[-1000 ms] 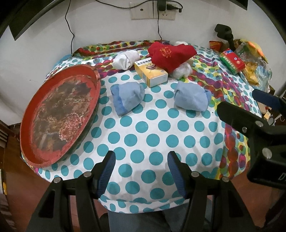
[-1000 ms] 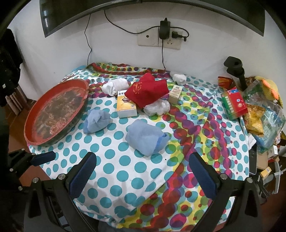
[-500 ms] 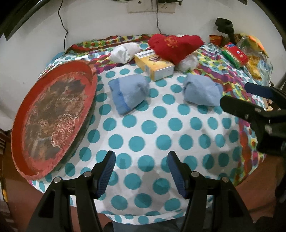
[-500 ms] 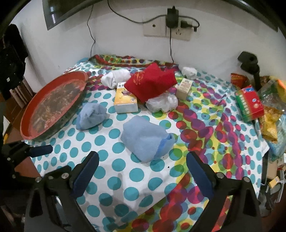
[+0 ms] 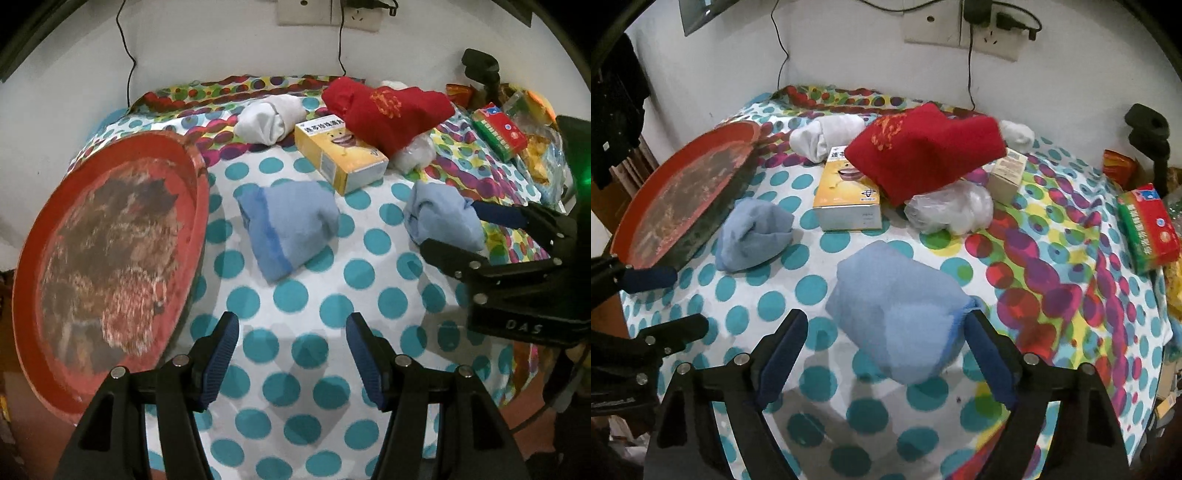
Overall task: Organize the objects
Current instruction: 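Grasp one light-blue sock with the left tool while the right tool grasps the other, then carry the light-blue sock in the left tool over the red tray and release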
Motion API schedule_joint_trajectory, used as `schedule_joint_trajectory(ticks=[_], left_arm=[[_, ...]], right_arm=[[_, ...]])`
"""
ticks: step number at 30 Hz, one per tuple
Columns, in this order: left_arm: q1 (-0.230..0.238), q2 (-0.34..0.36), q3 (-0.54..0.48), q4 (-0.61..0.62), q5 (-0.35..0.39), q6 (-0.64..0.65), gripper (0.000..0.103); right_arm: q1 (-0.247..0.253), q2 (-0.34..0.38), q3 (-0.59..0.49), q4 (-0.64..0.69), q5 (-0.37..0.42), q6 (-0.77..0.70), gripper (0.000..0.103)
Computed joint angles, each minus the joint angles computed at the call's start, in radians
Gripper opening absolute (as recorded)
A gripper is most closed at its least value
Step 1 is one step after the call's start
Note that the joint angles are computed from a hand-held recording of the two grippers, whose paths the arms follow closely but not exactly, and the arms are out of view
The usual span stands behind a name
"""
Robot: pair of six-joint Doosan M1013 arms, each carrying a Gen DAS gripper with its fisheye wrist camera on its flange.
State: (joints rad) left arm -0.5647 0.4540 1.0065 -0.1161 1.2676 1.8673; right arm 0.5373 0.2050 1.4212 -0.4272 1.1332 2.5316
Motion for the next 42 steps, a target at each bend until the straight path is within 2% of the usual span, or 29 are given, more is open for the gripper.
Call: schedule_joint_trajectory(ticks=[4,7,11,16,28,35,37,42], left_arm=[[0.006,0.031,-0.047,-0.044,0.034,0.002,0.062],[-0.002,0.049,-0.074,-0.041,0.044,0.006,0.062],[-0.012,0.08,-0.118,-0.037,0.073,0.005,0.062],[-0.029,0.102,-0.152,0.014,0.066,0.004,0.062],[-0.043,0.162,-0.226,0.083,0.101,-0.046,0.062],[-0.024,0.176,-0.248,0.023,0.115,-0.075,0.062],[-0.019,0.176,-0.249,0.018,0.115,-0.084,0.048],[-0.009,0.168,-0.241,-0.007,0.119,-0.086,0.041]], right_arm=[[-0.005,0.013,-0.006,-0.019,0.011,-0.02,0.072],[-0.001,0.015,-0.004,-0.059,0.022,-0.018,0.055],[-0.018,-0.011,0.026,-0.043,-0.035,0.01,0.044],[-0.034,-0.033,0.053,-0.015,-0.091,0.026,0.042],[-0.049,-0.038,0.063,0.006,-0.128,0.035,0.042],[-0.05,-0.034,0.056,0.009,-0.122,0.042,0.042],[-0.05,-0.033,0.053,0.011,-0.119,0.047,0.041],[-0.049,-0.034,0.05,0.013,-0.119,0.061,0.036]])
